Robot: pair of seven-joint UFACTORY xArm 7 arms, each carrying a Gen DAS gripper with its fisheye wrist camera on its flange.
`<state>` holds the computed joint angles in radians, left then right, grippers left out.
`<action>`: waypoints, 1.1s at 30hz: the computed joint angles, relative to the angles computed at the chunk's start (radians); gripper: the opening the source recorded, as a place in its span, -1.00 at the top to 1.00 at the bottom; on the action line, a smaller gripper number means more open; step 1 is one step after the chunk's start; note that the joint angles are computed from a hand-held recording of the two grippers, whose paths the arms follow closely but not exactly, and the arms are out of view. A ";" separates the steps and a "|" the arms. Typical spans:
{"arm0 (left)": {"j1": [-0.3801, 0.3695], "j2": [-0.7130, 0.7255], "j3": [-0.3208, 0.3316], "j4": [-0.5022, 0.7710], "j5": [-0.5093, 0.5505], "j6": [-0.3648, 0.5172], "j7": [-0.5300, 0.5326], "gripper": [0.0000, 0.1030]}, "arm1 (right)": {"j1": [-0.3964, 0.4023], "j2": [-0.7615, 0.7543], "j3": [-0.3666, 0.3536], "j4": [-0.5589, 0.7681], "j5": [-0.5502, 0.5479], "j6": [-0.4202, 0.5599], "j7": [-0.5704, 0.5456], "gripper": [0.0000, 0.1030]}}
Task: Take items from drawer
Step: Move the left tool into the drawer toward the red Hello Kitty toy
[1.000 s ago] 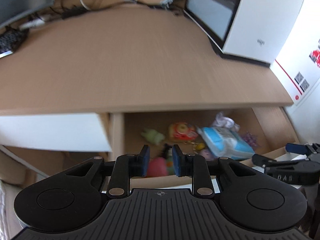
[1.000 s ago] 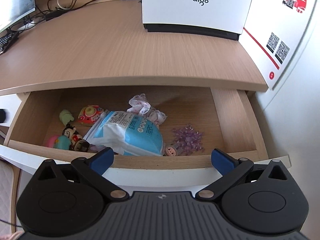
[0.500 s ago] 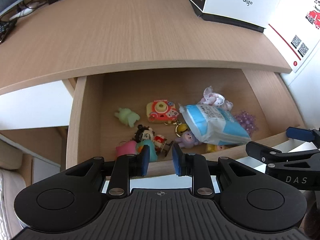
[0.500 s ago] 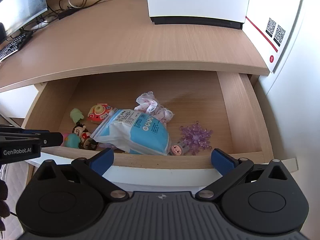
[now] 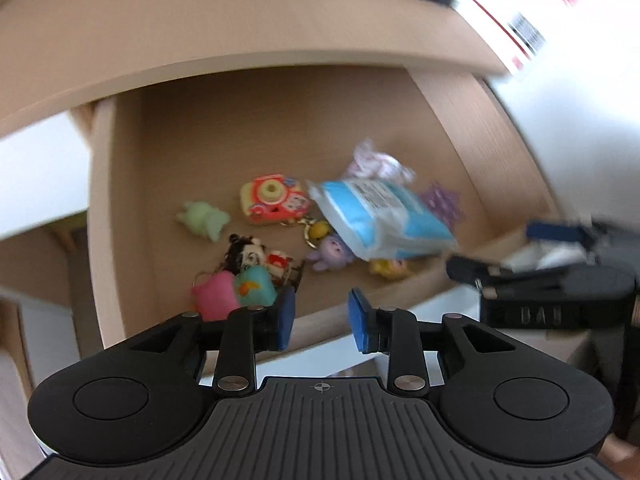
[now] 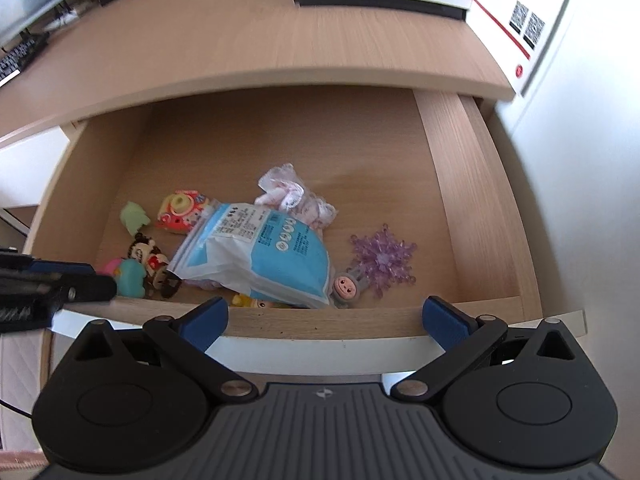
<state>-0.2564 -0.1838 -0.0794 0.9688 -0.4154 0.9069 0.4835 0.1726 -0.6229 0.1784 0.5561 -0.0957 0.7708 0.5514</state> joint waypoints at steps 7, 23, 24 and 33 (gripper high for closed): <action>0.021 0.067 0.021 0.079 -0.105 0.107 0.071 0.28 | 0.020 -0.033 -0.020 -0.006 0.036 0.062 -0.031 -1.00; 0.072 0.395 -0.039 0.372 -0.145 0.204 -0.257 0.28 | -0.081 -0.060 0.011 0.029 -0.092 -0.128 -0.018 -1.00; 0.071 0.415 -0.045 0.384 -0.140 0.208 -0.277 0.28 | -0.069 -0.067 -0.006 0.025 -0.076 -0.127 -0.032 -1.00; 0.037 0.516 -0.108 0.420 -0.147 0.185 -0.379 0.27 | -0.041 -0.174 -0.024 -0.042 -0.013 -0.040 -0.090 -1.00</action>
